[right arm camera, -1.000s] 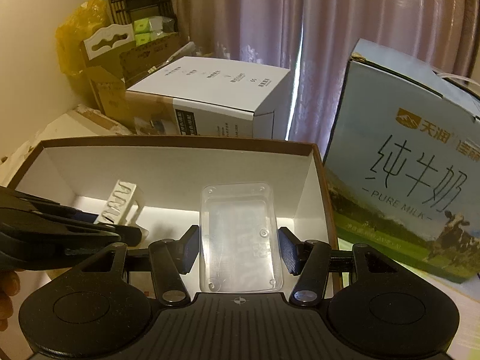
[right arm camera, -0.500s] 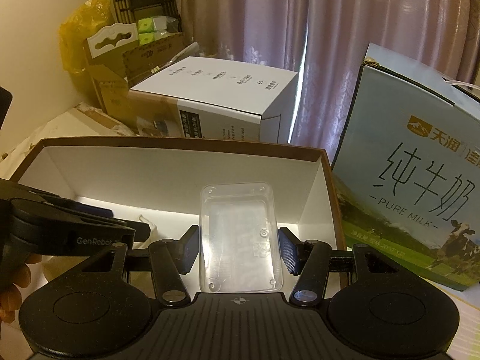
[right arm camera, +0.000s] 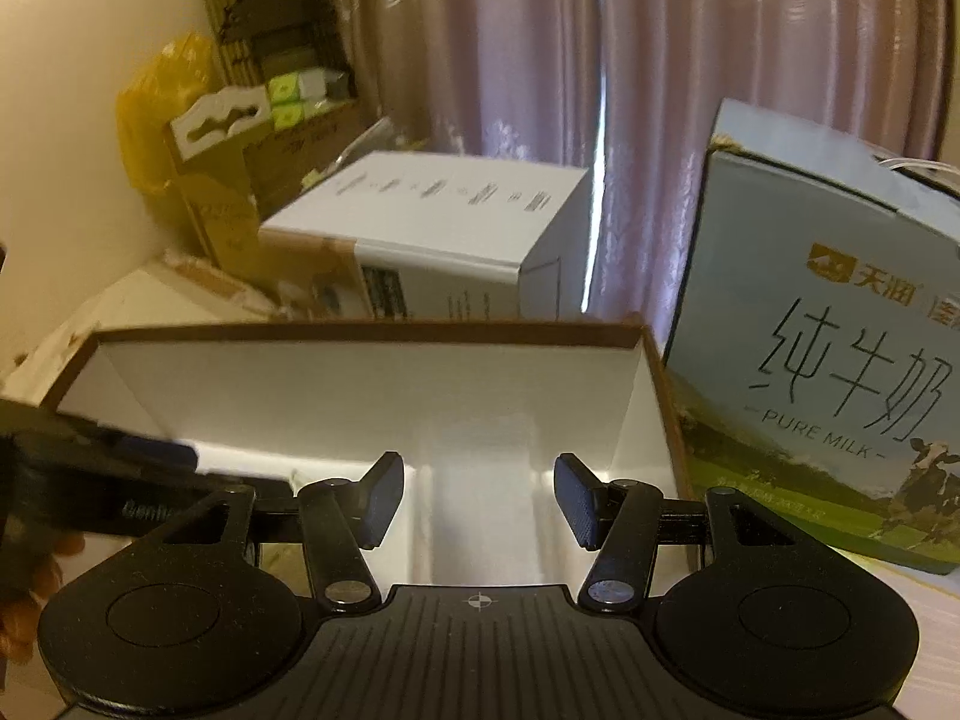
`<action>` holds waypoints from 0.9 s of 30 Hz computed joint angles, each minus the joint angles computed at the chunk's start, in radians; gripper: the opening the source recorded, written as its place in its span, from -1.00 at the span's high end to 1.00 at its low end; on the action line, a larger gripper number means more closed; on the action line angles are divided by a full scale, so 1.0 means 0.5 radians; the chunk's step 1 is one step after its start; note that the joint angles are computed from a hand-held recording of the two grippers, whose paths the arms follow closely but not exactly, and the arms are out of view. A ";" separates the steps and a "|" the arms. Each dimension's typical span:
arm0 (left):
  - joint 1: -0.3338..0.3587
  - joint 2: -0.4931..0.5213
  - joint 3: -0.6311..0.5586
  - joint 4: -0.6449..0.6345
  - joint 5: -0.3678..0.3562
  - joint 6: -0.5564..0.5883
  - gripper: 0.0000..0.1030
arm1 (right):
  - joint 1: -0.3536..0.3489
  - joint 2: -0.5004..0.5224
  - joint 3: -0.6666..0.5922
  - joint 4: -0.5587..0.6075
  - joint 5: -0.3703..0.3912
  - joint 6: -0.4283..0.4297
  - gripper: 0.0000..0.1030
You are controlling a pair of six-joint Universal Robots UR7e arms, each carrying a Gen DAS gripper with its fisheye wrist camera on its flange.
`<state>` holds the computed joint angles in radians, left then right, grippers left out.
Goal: Organize objects
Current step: 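Lower both tools into the brown box and open them to release the strip and clear box, then withdraw both open tools from the box toward the yellow packet and scrunchie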
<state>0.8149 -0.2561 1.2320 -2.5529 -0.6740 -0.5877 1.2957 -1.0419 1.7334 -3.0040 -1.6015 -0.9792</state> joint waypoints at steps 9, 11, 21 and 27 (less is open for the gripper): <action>-0.049 -0.076 0.155 -0.115 0.004 0.081 -0.62 | -0.046 -0.166 0.096 0.120 0.084 0.053 -0.11; -0.066 -0.104 0.207 -0.164 -0.005 0.094 -0.63 | -0.063 -0.221 0.144 0.130 0.103 0.064 -0.12; -0.188 -0.246 0.470 -0.295 0.022 0.094 -0.64 | -0.145 -0.501 0.391 0.162 0.212 0.165 -0.16; -0.279 -0.340 0.645 -0.347 0.028 -0.007 -0.64 | -0.171 -0.666 0.535 0.148 0.259 0.196 -0.17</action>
<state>0.6756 -0.4261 1.5543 -2.7264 -0.6602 -0.5911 1.2100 -1.3747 2.0010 -2.9301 -1.4718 -0.8814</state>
